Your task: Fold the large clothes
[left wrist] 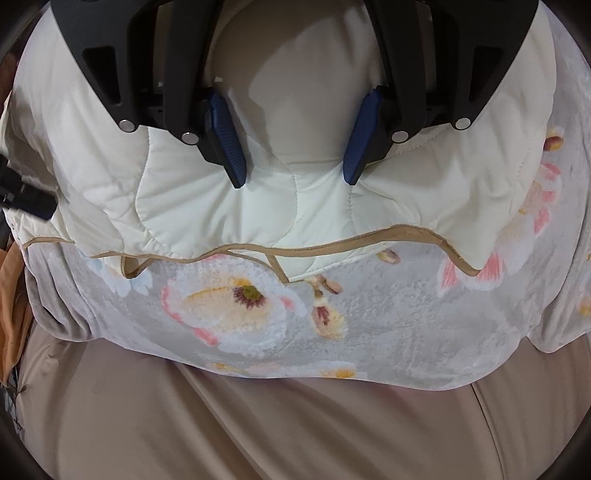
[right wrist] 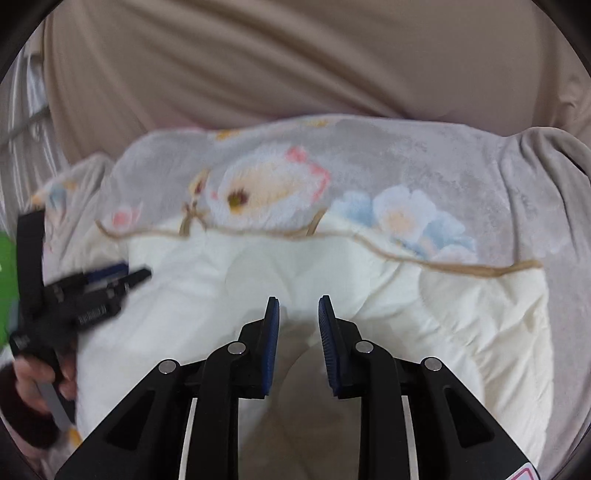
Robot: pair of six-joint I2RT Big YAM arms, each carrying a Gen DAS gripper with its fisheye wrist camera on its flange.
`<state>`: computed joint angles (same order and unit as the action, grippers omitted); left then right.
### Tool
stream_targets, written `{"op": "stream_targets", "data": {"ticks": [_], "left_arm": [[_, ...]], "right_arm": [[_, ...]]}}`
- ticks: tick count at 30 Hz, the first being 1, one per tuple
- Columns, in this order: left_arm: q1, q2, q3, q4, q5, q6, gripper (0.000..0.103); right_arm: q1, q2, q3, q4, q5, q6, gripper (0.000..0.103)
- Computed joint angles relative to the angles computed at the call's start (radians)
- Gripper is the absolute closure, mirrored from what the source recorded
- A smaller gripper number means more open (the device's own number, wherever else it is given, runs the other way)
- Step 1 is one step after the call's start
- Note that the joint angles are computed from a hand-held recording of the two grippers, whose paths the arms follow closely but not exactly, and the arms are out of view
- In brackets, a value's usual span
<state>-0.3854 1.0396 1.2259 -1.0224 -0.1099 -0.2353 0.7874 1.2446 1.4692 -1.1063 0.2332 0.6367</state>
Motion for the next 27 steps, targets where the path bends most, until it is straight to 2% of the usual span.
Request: {"op": "stream_targets", "data": {"ticks": [2,3,4,6,12,14,17,18,21,25,27], "left_arm": [[-0.001,0.001,0.002,0.0,0.001,-0.002,0.05],[0.005,-0.002,0.002,0.001,0.009,0.001,0.05],[0.007,-0.003,0.001,0.003,0.013,-0.002,0.05],[0.005,-0.003,0.001,0.001,0.008,0.0,0.05],[0.003,-0.002,0.001,0.0,0.003,0.001,0.05],[0.004,-0.002,0.001,0.001,0.004,0.001,0.05],[0.002,-0.004,0.001,0.002,0.003,-0.002,0.05],[0.003,-0.003,0.001,0.0,0.003,0.0,0.05],[0.003,-0.007,0.004,-0.003,-0.002,-0.001,0.049],[0.021,-0.031,0.035,-0.02,-0.014,0.007,0.048],[0.051,-0.039,0.065,-0.016,-0.008,0.012,0.041]], "right_arm": [[-0.015,0.013,-0.014,-0.04,0.023,0.004,0.079],[-0.037,0.015,-0.044,-0.039,-0.018,0.012,0.081],[-0.057,0.001,-0.079,-0.001,-0.071,0.031,0.083],[-0.067,-0.023,-0.078,-0.009,-0.088,0.062,0.084],[-0.084,-0.109,-0.1,-0.056,0.026,0.085,0.079],[-0.127,-0.136,-0.152,-0.06,0.001,0.105,0.08],[-0.18,-0.178,-0.239,0.016,-0.096,0.14,0.083],[-0.179,-0.17,-0.228,0.006,-0.094,0.139,0.083],[-0.14,-0.156,-0.181,-0.041,-0.015,0.143,0.078],[-0.13,-0.171,-0.139,-0.016,-0.033,0.151,0.076],[-0.099,-0.154,-0.09,-0.022,-0.013,0.124,0.075]]}}
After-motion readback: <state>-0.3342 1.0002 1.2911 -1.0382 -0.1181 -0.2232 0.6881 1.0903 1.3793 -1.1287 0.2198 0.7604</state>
